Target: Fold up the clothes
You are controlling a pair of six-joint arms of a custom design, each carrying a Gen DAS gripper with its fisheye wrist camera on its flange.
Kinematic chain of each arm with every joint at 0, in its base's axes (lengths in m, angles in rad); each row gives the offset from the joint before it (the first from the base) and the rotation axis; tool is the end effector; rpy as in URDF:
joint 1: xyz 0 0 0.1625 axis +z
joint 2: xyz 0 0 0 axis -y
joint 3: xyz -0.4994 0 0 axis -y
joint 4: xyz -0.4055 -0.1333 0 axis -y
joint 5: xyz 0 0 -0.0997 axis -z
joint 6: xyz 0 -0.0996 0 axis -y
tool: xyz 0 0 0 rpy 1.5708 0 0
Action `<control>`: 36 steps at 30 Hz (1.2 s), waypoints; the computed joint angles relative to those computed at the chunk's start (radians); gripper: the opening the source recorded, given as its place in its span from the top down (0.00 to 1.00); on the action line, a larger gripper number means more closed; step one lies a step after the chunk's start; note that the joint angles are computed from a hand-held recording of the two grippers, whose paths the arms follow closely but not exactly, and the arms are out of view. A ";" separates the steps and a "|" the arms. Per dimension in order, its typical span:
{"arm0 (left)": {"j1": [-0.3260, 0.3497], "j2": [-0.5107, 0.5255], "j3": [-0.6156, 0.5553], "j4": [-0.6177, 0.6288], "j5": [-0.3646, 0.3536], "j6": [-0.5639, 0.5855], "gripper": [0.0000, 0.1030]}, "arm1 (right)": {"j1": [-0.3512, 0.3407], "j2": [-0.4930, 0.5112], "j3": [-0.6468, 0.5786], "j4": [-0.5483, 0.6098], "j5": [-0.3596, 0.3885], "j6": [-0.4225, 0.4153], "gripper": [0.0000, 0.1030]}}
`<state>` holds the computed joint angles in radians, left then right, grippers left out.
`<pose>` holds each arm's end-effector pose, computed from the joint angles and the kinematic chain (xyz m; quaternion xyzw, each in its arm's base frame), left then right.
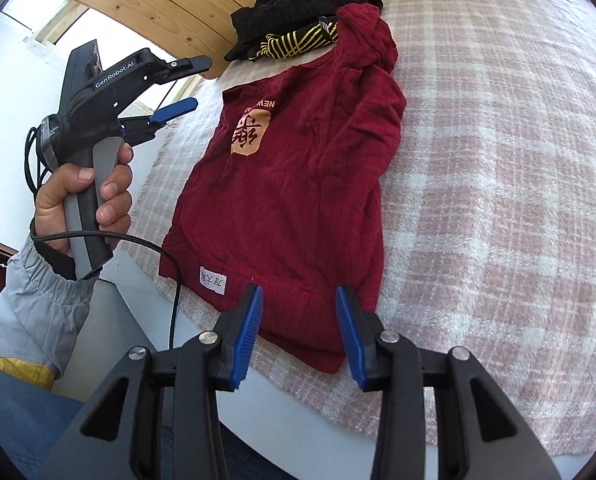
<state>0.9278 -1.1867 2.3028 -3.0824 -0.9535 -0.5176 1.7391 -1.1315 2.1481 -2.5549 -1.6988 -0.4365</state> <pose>-0.1401 -0.5055 0.2247 -0.0010 0.9361 -0.3198 0.1465 0.2064 -0.4947 0.1677 0.2982 -0.9522 -0.0246 0.0612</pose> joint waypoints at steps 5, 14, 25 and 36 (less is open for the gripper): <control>0.014 0.074 -0.010 -0.117 -0.226 0.033 0.26 | 0.026 0.006 -0.067 -0.083 0.051 -0.036 0.63; 0.130 0.130 -0.003 -0.203 -0.339 -0.032 0.30 | -0.011 0.238 -0.366 0.131 0.222 -0.005 0.63; 0.143 0.104 0.014 -0.234 -0.263 0.029 0.42 | -0.067 0.360 -0.530 0.193 0.197 -0.010 0.90; 0.113 0.090 -0.009 -0.153 -0.110 0.020 0.43 | -0.014 0.274 -0.426 0.014 0.123 -0.081 0.80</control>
<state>1.0407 -1.0968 2.2942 -3.2349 -1.0634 -0.4973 1.7250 -0.8579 1.7221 -2.5412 -1.5763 -0.5178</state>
